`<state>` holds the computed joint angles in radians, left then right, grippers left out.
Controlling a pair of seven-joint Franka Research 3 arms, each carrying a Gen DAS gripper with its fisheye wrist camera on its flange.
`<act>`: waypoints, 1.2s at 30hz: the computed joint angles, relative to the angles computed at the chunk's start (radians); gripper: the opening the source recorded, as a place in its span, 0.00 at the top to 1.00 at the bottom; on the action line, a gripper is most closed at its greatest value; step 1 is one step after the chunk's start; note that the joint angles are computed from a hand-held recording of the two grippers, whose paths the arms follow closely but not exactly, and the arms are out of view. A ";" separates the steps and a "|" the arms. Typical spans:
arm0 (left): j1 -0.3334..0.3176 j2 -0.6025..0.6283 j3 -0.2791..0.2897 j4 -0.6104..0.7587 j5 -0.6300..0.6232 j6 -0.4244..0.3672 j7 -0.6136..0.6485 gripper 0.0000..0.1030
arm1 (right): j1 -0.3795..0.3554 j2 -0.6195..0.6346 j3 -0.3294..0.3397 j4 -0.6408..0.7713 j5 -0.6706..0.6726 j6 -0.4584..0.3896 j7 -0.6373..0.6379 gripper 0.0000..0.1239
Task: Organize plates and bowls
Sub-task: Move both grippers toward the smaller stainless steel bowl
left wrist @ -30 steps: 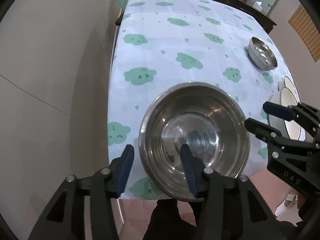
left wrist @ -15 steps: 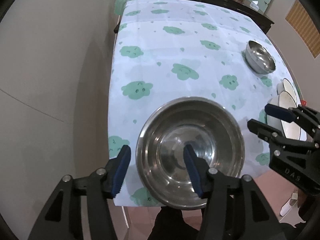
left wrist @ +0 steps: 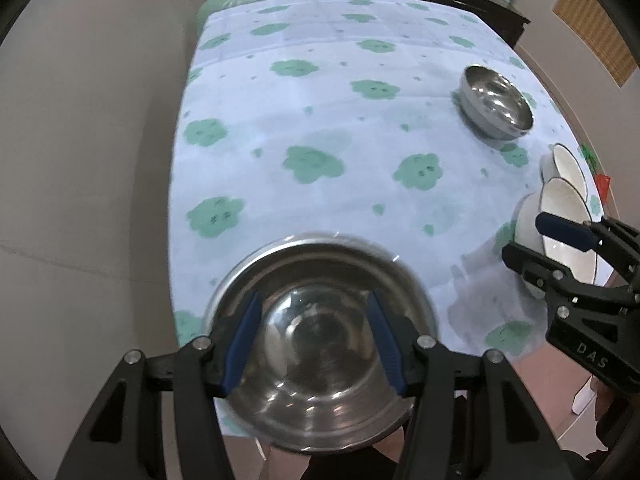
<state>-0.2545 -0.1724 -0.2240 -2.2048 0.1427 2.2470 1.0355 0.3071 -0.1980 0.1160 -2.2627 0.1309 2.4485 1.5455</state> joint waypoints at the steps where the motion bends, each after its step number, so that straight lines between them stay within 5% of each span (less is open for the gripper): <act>1: -0.001 0.017 -0.004 0.018 0.006 -0.005 -0.003 0.46 | -0.006 0.002 -0.006 0.001 -0.003 -0.001 -0.004 0.58; 17: -0.068 0.350 -0.041 0.394 0.088 -0.099 -0.055 0.46 | -0.106 0.052 -0.090 0.044 0.060 -0.039 -0.146 0.58; 36: -0.188 0.734 0.004 0.939 0.173 -0.287 -0.076 0.46 | -0.210 0.265 -0.143 0.277 0.123 -0.107 -0.306 0.58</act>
